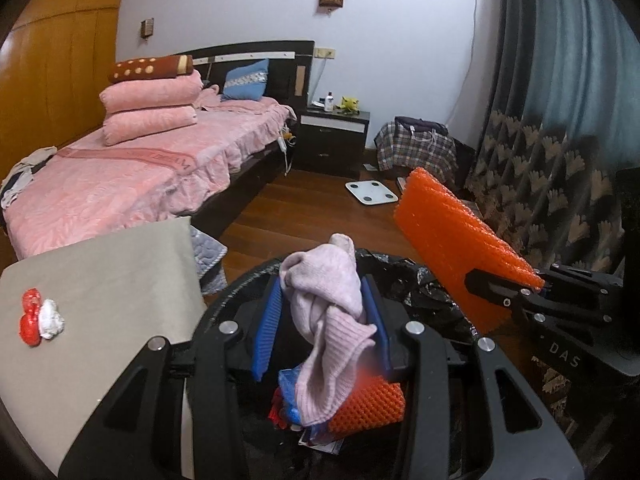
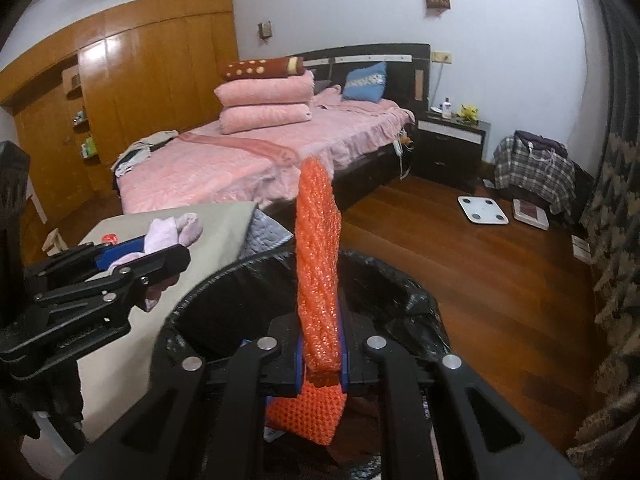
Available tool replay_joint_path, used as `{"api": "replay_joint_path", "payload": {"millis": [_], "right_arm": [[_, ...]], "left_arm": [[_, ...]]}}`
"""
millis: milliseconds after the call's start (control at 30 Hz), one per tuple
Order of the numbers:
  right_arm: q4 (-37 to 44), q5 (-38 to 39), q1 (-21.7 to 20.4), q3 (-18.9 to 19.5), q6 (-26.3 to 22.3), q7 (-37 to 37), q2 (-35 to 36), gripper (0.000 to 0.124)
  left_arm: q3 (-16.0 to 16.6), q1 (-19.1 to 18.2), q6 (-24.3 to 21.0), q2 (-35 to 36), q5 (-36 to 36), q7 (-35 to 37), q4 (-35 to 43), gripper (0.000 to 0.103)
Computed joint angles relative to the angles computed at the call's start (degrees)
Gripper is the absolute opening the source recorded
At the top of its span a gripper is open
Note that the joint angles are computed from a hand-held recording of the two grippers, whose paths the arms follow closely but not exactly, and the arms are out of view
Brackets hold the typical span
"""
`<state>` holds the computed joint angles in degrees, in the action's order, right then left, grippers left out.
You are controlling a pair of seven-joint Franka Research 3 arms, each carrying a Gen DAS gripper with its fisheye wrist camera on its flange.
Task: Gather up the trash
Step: 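Open both tools over the bin to drop the cloth and strip, then move both tools back over the red bag and white tissue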
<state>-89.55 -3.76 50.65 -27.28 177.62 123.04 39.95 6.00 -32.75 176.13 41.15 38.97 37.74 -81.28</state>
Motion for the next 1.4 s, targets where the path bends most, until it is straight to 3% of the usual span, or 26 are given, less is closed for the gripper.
{"api": "replay_joint_path", "payload": {"millis": [100, 200, 333, 500, 600, 800, 967, 1200, 1400], "right_arm": [[-0.37, 0.42, -0.78, 0.62, -0.18, -0.10, 0.31, 0.013], [0.29, 0.58, -1.93, 1.59, -1.29, -0.44, 0.83, 0.020], [0.65, -0.05, -2.73, 2.25, -2.36, 0.37, 1.25, 0.040], [-0.79, -1.60, 0.29, -1.30, -1.32, 3.39, 1.24, 0.081], [-0.96, -2.11, 2.21, -3.56, -0.25, 4.39, 1.63, 0.095], [1.77, -1.21, 1.80, -2.23, 1.02, 1.60, 1.99, 0.097], [6.22, 0.11, 1.30, -1.02, 0.92, -0.31, 3.65, 0.097], [18.15, -0.17, -1.95, 4.02, -3.36, -2.15, 8.80, 0.097], [34.69, -2.54, -5.95, 9.62, -9.25, -3.06, 17.06, 0.097]], "left_arm": [[-4.37, 2.74, -1.53, 2.45, -2.05, 4.20, 3.28, 0.041], [-7.60, 4.66, -2.35, 4.44, -4.68, 8.41, 5.87, 0.057], [-6.89, 4.33, -2.33, 4.69, -6.57, 10.03, 6.16, 0.067], [-0.35, 1.01, 0.04, 1.53, -5.56, 4.83, 1.57, 0.083], [3.62, -0.96, 1.24, -1.07, -3.60, 0.72, -2.10, 0.088], [13.14, -6.48, 3.48, -6.53, 2.71, -10.81, -9.78, 0.090], [24.04, -13.81, 5.00, -10.55, 10.97, -22.51, -15.82, 0.091], [37.23, -22.90, 4.60, -15.01, 24.55, -38.25, -22.38, 0.091], [40.27, -23.67, 1.91, -18.95, 34.56, -47.08, -25.86, 0.091]]}}
